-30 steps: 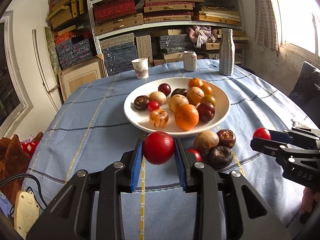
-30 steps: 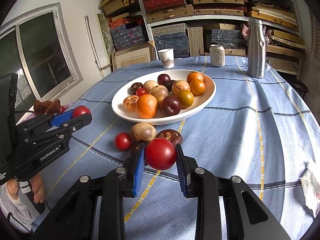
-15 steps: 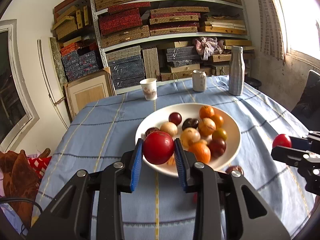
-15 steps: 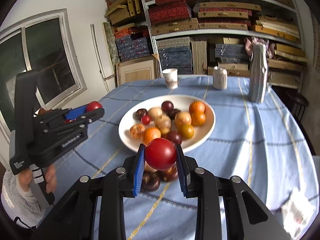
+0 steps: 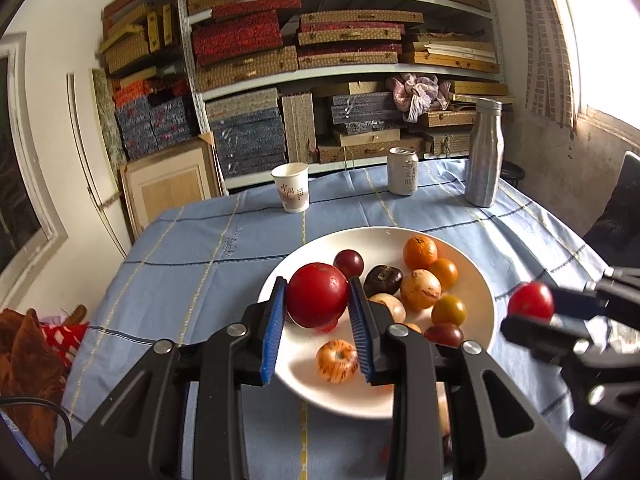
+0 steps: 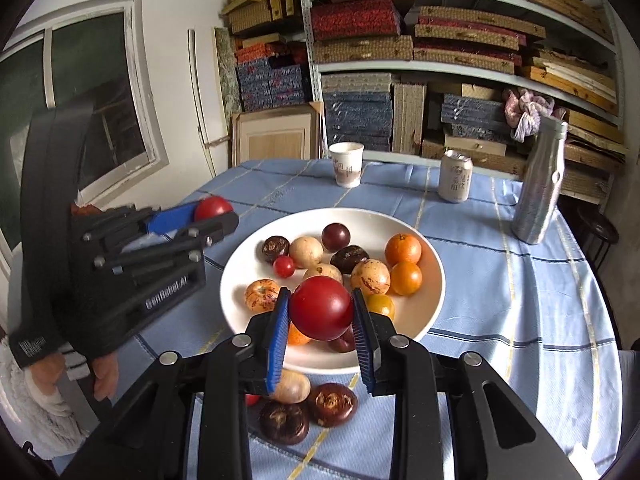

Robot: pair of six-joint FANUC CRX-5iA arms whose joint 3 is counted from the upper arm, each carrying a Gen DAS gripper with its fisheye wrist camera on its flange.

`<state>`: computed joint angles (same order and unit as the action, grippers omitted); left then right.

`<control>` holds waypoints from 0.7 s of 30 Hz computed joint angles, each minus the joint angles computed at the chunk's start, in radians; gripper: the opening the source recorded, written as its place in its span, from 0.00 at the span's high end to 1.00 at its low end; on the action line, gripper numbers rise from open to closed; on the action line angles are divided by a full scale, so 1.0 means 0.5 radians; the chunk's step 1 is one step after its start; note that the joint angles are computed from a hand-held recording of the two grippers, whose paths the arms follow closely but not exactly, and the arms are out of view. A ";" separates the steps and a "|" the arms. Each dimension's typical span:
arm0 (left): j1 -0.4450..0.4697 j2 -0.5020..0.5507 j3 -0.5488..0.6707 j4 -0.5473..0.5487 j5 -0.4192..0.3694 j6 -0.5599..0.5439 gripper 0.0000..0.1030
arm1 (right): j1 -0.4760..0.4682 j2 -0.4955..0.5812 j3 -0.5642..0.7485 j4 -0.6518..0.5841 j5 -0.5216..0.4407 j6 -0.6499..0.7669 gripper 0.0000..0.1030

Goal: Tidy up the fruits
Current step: 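Carry both red tomatoes over the white plate, then open both grippers to drop the tomatoes onto the plate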

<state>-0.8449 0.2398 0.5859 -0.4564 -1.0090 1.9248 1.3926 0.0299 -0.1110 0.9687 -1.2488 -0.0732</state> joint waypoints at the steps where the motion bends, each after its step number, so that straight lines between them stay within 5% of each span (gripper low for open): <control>1: 0.023 0.020 0.019 0.038 -0.001 -0.011 0.71 | -0.019 0.010 0.012 -0.018 0.014 0.018 0.71; 7: 0.163 0.169 0.134 0.307 -0.040 -0.099 0.71 | -0.156 0.073 0.067 -0.128 0.134 0.114 0.71; 21: 0.210 0.384 0.253 0.405 -0.122 -0.180 0.71 | -0.347 0.164 0.097 -0.238 0.326 0.204 0.70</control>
